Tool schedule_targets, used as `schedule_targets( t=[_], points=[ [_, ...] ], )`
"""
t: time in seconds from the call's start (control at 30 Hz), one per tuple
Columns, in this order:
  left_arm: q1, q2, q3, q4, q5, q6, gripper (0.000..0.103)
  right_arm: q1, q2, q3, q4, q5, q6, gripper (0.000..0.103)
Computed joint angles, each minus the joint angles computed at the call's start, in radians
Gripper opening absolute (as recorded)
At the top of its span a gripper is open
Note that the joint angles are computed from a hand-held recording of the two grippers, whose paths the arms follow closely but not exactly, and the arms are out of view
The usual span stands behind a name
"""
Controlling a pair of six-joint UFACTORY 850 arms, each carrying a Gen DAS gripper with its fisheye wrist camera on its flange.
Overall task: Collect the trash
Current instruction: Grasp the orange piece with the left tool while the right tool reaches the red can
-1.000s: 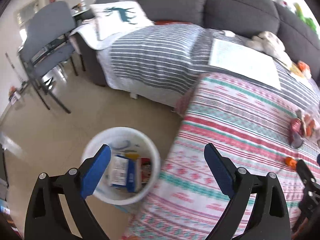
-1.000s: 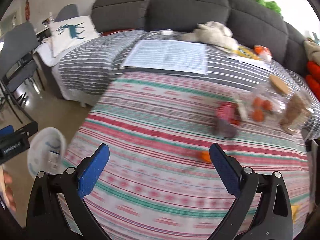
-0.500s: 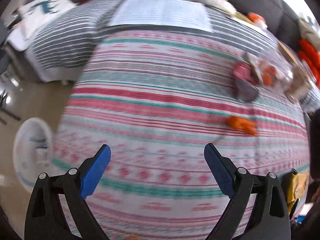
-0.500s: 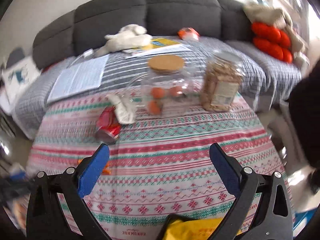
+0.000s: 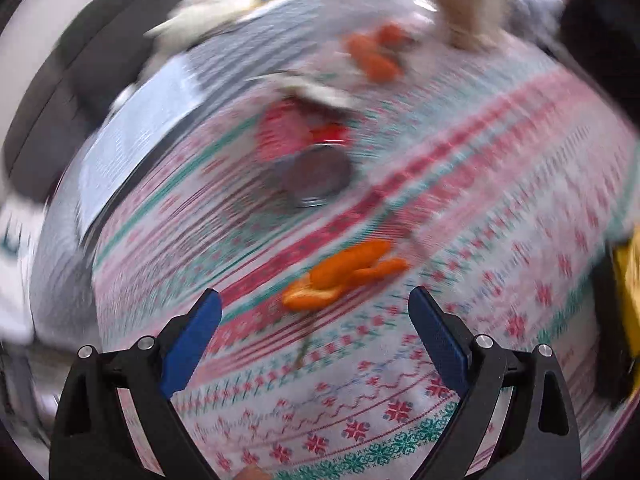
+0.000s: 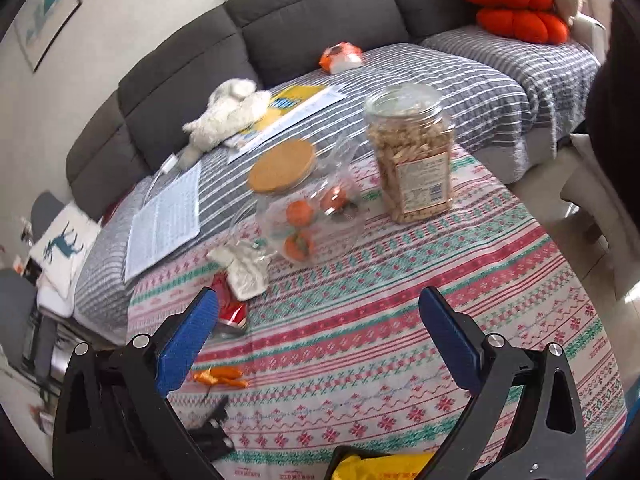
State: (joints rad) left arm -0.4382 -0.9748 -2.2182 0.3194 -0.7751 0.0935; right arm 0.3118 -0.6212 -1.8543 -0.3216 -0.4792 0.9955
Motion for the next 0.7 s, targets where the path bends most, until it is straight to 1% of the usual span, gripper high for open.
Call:
schedule_targets(
  t=[0.03, 0.1, 0.13, 0.17, 0.2, 0.23, 0.27, 0.3, 0.33, 0.37, 0.4, 0.43, 0.5, 0.57, 0.6, 0.67, 0.7],
  points=[
    [-0.008, -0.027, -0.036, 0.010, -0.021, 0.060, 0.091, -0.005, 0.000, 0.001, 0.000, -0.003, 0.009, 0.096],
    [-0.015, -0.066, -0.088, 0.014, -0.054, 0.117, 0.091, -0.014, 0.000, 0.005, 0.025, -0.005, 0.004, 0.096],
    [-0.017, -0.101, -0.139, 0.008, -0.082, 0.146, 0.091, -0.018, 0.000, 0.004, 0.038, -0.007, -0.007, 0.096],
    [-0.015, -0.118, -0.166, -0.009, -0.090, 0.158, 0.091, -0.020, -0.002, 0.001, 0.045, -0.010, -0.012, 0.096],
    [-0.010, -0.123, -0.179, -0.050, -0.090, 0.177, 0.085, -0.021, -0.005, -0.003, 0.049, -0.014, -0.017, 0.096],
    [0.003, -0.148, -0.230, -0.132, -0.131, 0.210, 0.078, -0.020, -0.011, -0.012, 0.049, -0.021, -0.024, 0.096],
    [0.015, -0.180, -0.294, -0.205, -0.185, 0.229, 0.065, -0.021, -0.015, -0.017, 0.053, -0.026, -0.035, 0.096],
    [0.024, -0.190, -0.315, -0.236, -0.201, 0.222, 0.054, -0.020, -0.022, -0.027, 0.056, -0.035, -0.046, 0.096],
    [0.026, -0.189, -0.314, -0.226, -0.202, 0.200, 0.052, -0.017, -0.033, -0.041, 0.060, -0.049, -0.060, 0.096],
    [0.035, -0.186, -0.312, -0.240, -0.210, 0.167, 0.044, -0.013, -0.045, -0.056, 0.064, -0.061, -0.074, 0.096],
    [0.043, -0.182, -0.308, -0.258, -0.211, 0.149, 0.038, -0.012, -0.052, -0.065, 0.070, -0.071, -0.086, 0.096],
    [0.060, -0.159, -0.275, -0.303, -0.205, 0.105, 0.034, -0.008, -0.066, -0.082, 0.076, -0.086, -0.105, 0.096],
    [0.082, -0.102, -0.190, -0.367, -0.175, 0.070, 0.024, 0.001, -0.088, -0.109, 0.076, -0.109, -0.122, 0.096],
    [0.105, 0.007, -0.024, -0.419, -0.092, 0.043, 0.019, 0.011, -0.116, -0.145, 0.075, -0.137, -0.144, 0.096],
    [0.112, 0.044, 0.032, -0.434, -0.060, 0.042, 0.018, 0.017, -0.133, -0.166, 0.089, -0.150, -0.168, 0.096],
    [0.139, 0.164, 0.203, -0.504, 0.037, 0.048, 0.017, 0.031, -0.165, -0.211, 0.100, -0.170, -0.213, 0.096],
    [0.146, 0.208, 0.270, -0.527, 0.075, 0.049, 0.017, 0.048, -0.193, -0.254, 0.060, -0.188, -0.221, 0.096]
  ],
)
